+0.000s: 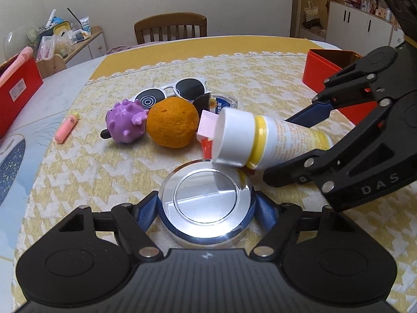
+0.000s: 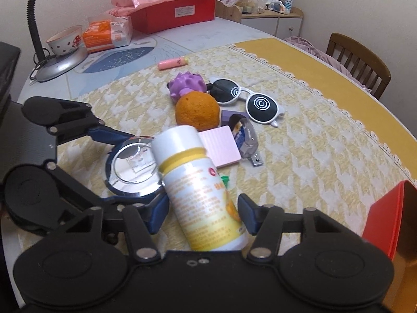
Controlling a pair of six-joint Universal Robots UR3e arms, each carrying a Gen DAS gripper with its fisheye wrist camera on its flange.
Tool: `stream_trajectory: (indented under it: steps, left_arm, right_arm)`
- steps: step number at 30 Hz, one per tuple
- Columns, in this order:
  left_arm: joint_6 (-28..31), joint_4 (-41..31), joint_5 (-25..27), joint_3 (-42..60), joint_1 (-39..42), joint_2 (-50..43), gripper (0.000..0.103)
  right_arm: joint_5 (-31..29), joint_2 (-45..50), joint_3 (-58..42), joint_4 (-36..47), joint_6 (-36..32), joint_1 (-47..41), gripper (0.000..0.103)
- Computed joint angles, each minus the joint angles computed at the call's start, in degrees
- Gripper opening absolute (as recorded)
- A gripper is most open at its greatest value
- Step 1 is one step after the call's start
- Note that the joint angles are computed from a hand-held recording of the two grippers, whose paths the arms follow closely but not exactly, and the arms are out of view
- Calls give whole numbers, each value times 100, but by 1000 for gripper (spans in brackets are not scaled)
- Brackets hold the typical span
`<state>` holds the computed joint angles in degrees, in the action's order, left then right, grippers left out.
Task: Organize rigid objects
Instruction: 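Grasp the white-and-yellow bottle with the right tool while the left tool grasps the silver tin, then carry the bottle with the right tool while the left tool carries the tin into the red box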
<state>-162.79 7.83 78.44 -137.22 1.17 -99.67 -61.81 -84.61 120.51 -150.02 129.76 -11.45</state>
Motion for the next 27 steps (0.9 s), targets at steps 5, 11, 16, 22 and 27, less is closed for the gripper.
stream_trajectory:
  steps: [5,11,16,22,27]
  left_arm:
    - [-66,113,144,-10,-91,-31,77]
    - [-255,-14,214,-8,-163,179,77]
    - [-581,-481,327,228,-355,496,77]
    - [-1034,-1180,410,1095,-847,558,77]
    - [-1270,-1597,478,2100,-1379,248,77]
  right_arm:
    - [1,-238,208,-98,399,-116,44]
    - [337,-1015,609,374,455,-651,44]
    - [565,-1647,560,1230,595,-1308,44]
    - [936,-2247,235,2330,346,-2269,44]
    - [1193,-2380,-156,2989,178,-3084,44]
